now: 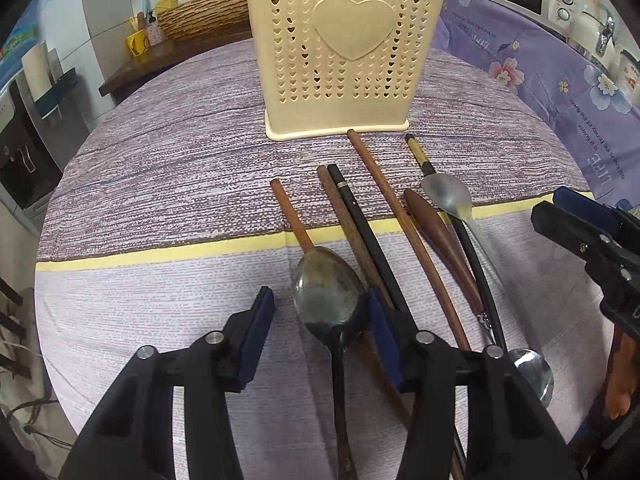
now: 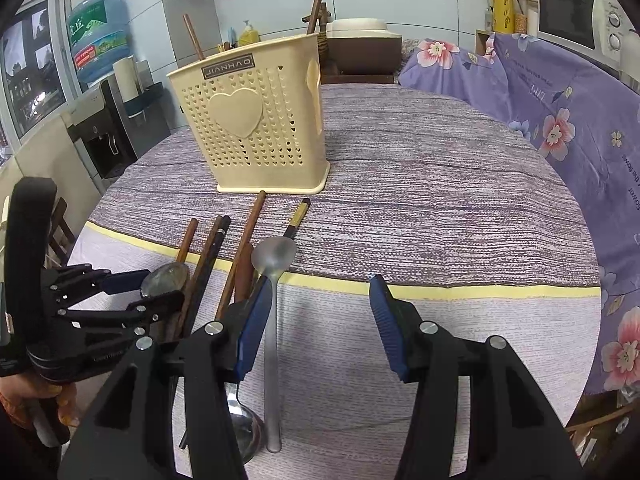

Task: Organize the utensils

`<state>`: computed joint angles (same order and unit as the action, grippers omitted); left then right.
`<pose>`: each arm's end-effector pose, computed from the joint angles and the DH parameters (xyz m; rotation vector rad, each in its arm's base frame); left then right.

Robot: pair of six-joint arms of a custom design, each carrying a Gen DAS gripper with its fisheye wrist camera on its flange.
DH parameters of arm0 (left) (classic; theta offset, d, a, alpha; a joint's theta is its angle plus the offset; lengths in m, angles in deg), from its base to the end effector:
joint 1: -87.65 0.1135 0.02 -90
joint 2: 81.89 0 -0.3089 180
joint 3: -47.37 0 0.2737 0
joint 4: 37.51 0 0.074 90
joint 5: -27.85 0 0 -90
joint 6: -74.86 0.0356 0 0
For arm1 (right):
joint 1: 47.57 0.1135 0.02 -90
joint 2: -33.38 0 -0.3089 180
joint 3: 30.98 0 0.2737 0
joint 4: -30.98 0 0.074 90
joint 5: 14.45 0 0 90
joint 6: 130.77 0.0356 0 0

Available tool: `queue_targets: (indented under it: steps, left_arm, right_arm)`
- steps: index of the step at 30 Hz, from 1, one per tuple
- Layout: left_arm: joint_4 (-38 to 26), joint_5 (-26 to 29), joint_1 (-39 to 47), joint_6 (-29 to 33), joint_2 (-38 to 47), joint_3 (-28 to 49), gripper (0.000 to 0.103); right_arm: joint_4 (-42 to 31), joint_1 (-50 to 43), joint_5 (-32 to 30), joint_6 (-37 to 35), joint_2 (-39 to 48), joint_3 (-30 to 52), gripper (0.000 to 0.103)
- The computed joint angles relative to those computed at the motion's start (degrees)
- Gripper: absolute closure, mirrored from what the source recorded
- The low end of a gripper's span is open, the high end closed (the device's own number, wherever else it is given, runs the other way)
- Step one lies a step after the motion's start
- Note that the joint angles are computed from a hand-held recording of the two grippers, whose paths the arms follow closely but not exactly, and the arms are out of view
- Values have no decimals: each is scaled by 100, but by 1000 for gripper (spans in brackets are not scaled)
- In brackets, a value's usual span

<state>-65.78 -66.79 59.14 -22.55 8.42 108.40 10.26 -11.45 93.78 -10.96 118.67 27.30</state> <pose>0.2818 -0.1498 0.1961 0.4417 2.5376 -0.1318 0.2578 0.1743 0.2173 0.0162 2.3572 0.1782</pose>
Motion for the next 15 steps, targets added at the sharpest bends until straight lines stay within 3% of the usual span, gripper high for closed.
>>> queue_targets:
  steps: [7,15]
  left_arm:
    - [-27,117,37,-41,-31,65,82]
    - [53,295,198,-52,-162,25,88]
  right_arm:
    - [-169,-5,-164,-119,307,300,52]
    - [-457,62,-358,-421,821,867,52]
